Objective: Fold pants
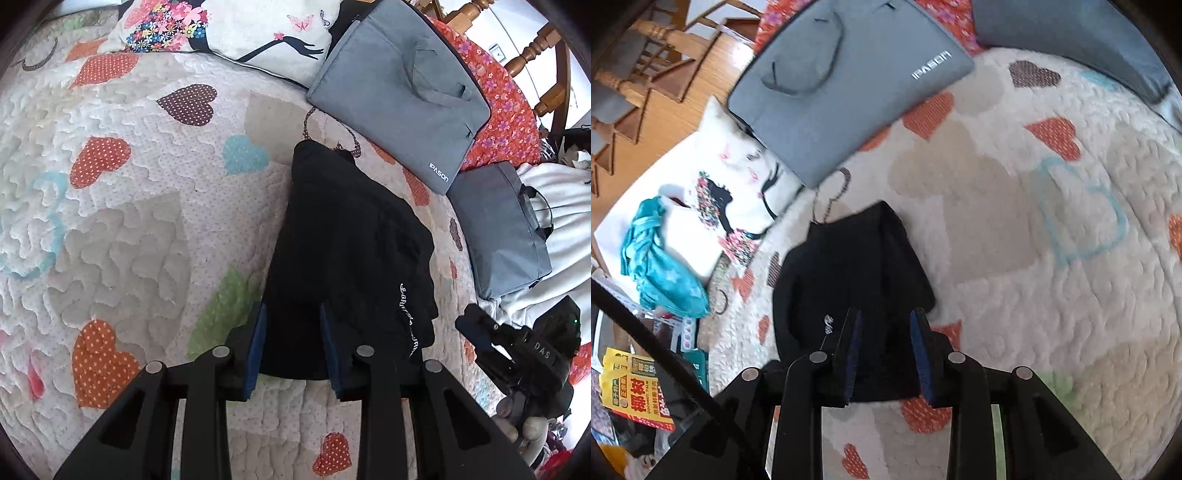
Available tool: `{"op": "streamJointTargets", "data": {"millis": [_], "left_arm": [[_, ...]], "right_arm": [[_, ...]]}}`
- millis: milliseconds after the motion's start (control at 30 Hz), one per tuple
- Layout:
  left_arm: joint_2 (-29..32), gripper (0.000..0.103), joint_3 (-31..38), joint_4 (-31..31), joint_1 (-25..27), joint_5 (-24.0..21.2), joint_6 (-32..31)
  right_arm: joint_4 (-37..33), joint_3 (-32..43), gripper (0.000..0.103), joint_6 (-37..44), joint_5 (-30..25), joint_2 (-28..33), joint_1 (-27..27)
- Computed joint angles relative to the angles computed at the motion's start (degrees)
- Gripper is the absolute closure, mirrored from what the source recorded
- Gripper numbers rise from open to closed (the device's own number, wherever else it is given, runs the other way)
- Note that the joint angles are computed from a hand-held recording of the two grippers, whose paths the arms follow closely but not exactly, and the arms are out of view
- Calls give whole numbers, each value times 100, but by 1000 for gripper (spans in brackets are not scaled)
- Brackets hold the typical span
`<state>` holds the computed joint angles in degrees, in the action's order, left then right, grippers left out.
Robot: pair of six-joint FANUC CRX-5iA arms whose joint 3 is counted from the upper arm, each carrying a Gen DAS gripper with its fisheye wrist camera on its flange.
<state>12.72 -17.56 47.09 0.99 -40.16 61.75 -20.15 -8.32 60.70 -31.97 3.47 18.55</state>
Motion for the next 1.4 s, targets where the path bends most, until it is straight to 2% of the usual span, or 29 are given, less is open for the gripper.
{"op": "streamJointTargets", "data": {"millis": [100,233,267,300,333,400,467,533,600,767,800,933,1033,1067,1100,1133,1167,1233,1300,1400], "left_arm": [[-10,75,-1,-35,-15,34,62],[-31,75,-1,-97,-29,70,115],[-39,75,-1,-83,-17,52,141],[-83,75,-65,51,3,62,97],[-148,75,-172,315,6,83,-119],[-323,67,-350,703,-62,179,-681],[-577,51,-497,820,-244,409,-1350],[-736,48,-591,854,-421,568,-1881],[-859,48,-612,592,-626,805,-2197],[-849,48,-408,-571,-1073,1484,-2365],[-801,48,-340,-761,-1151,1598,-2378],[-524,48,161,-1910,-1353,1747,-1656],[-203,48,652,-2618,-1410,1432,-858],[-83,57,886,-3025,-1441,1251,-454],[72,71,1190,-3546,-1504,1016,49],[205,95,1430,-3911,-1543,814,416],[306,96,1559,-3977,-1524,697,584],[359,97,1484,-3349,-1378,653,367],[349,97,1277,-2289,-1162,666,-139],[310,97,1049,-1111,-931,620,-680]], "right_arm": [[-25,174,72,200,-86,187,45],[-427,725,72,568,-858,758,-26],[-468,713,75,580,-815,773,-15],[-624,710,82,693,-764,735,-46],[-959,744,89,930,-768,693,-142],[-1698,794,90,1482,-758,589,-375],[-2345,806,91,1959,-757,484,-596],[-2708,841,91,2196,-830,470,-739],[-3026,912,92,2328,-927,534,-861],[-3809,1089,93,2703,-1221,667,-1170],[-3951,1126,97,2797,-1283,689,-1231],[-4524,1192,99,3202,-1573,731,-1478],[-4618,1227,99,3300,-1685,757,-1516],[-4634,1224,99,3335,-1707,761,-1529],[-4604,1234,99,3367,-1708,756,-1525],[-4534,1243,98,3378,-1697,743,-1513],[-4412,1255,98,3347,-1670,727,-1480],[-4214,1205,96,3314,-1505,650,-1428],[-3637,1159,95,2932,-1269,578,-1272],[-2853,1098,84,2257,-1147,586,-1087]]}}
